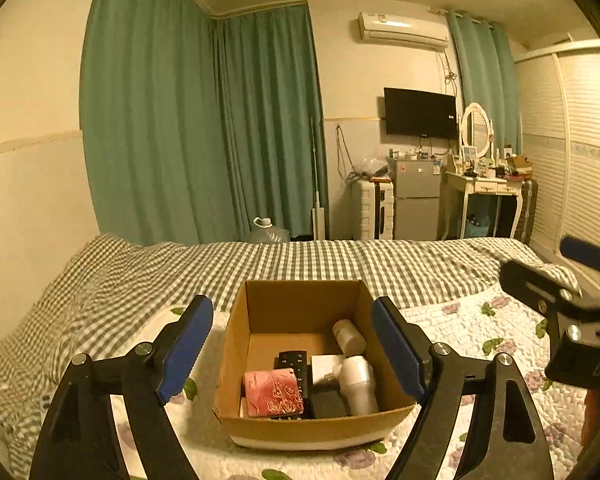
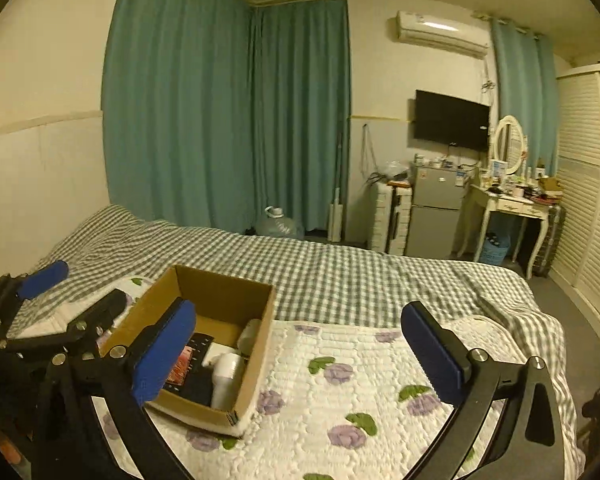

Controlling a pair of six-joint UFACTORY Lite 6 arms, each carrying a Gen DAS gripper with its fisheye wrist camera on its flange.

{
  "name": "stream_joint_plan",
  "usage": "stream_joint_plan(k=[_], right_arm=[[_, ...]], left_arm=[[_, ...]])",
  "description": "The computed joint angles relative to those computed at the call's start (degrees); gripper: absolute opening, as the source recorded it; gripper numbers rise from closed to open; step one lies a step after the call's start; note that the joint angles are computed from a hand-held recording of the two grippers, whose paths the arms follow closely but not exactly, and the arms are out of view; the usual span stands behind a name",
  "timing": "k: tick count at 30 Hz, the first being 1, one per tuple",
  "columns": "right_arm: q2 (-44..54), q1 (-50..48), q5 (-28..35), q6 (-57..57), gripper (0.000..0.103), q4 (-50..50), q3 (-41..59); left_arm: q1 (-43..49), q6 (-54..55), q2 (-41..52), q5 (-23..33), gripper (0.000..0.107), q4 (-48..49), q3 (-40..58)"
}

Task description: Organize rigid objects

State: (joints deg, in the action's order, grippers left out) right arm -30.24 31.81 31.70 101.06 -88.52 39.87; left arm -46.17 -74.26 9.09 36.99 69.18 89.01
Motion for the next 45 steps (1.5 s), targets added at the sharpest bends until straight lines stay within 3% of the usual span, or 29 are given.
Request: stream_joint_plan(k=[5,24,45], right_arm=[[-5.4,3.2,6.1,9.6,0.103,-5.5,-9.1],[-5.1,0.6,2.4,9.5,0.103,-4.5,-9.8],[-4.1,1.4,3.8,9.6,0.103,-4.4,-9.7]], left_arm=[[-0.6,-6.9,-2.6,0.9,0.084,4.6,-5.8],[-1.1,-8.1,-4.9,-0.9,0.084,4.0,-10.3],[-0.9,-6.8,-4.5,-0.6,0.084,3.8,-10.2]])
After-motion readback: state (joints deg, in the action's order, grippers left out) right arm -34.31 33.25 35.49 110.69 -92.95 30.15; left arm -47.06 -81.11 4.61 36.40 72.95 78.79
